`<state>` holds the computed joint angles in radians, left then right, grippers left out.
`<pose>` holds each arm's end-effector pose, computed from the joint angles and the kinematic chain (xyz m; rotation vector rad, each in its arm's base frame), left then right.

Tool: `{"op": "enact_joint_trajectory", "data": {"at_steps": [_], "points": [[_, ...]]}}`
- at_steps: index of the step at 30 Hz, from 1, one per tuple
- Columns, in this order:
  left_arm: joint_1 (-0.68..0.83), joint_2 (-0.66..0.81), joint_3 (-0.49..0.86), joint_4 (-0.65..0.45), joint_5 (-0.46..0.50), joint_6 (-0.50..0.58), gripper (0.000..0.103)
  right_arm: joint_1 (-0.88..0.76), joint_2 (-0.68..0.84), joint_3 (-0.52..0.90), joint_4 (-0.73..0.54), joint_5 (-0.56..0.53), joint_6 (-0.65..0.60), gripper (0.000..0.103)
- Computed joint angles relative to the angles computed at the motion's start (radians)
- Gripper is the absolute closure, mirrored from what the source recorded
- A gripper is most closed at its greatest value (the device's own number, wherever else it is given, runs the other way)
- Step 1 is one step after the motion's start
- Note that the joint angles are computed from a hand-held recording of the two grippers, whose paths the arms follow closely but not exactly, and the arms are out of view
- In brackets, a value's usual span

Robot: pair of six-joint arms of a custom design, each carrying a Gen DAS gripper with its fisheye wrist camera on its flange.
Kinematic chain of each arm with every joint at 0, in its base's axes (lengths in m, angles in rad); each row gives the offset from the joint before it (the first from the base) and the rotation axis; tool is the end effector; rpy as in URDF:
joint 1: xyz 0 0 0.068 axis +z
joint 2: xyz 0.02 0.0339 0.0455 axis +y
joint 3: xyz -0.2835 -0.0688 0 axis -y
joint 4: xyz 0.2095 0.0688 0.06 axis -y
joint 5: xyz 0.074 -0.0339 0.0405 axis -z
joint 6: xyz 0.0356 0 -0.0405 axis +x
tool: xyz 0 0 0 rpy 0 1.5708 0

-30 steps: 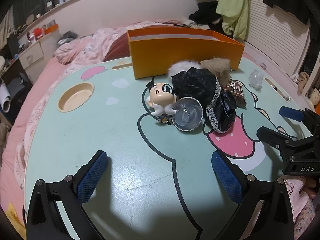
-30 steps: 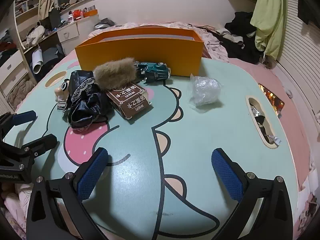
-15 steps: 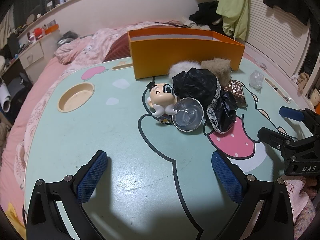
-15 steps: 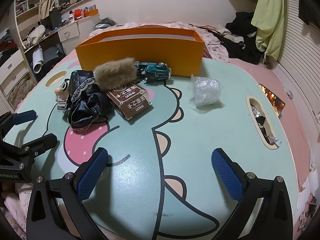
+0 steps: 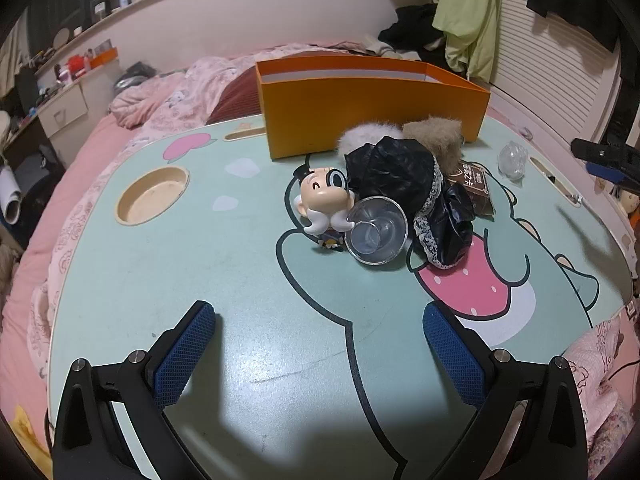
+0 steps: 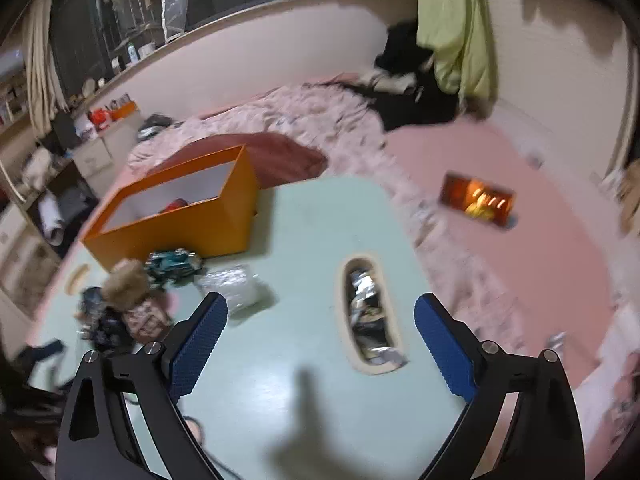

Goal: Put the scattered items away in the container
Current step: 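Grasp the clear plastic bag with the right gripper and lift it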

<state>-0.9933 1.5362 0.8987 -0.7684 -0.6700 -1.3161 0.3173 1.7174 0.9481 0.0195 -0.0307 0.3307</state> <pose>0.1446 -0.1815 0.2198 -0.4652 2.4170 0.1602 0.3168 0.1052 0.2166 0.0000 2.3481 0.3595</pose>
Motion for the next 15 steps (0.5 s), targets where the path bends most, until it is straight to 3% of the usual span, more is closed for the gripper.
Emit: {"op": "enact_joint_trajectory", "data": {"at_steps": [4,8,9,10,12,15], "points": [[0.001,0.000,0.000,0.002,0.001,0.003,0.000,0.111,0.096,0.123,-0.032,0.082,-0.046,0.008],[0.003,0.003,0.005,0.002,0.001,0.005,0.000,0.167,0.271,0.356,-0.194,0.130,-0.025,0.008],[0.002,0.006,0.008,0.000,0.000,0.005,0.000,0.178,0.329,0.436,-0.272,0.154,-0.023,0.015],[0.004,0.007,0.009,0.000,0.000,0.008,0.000,0.186,0.363,0.478,-0.321,0.167,-0.021,0.030],[0.008,0.002,0.004,0.009,0.002,0.011,0.000,0.193,0.363,0.454,-0.274,0.164,-0.036,0.069],[0.012,0.004,0.006,0.010,0.003,0.016,0.000,0.193,0.294,0.333,-0.157,0.075,-0.045,0.069]]}}
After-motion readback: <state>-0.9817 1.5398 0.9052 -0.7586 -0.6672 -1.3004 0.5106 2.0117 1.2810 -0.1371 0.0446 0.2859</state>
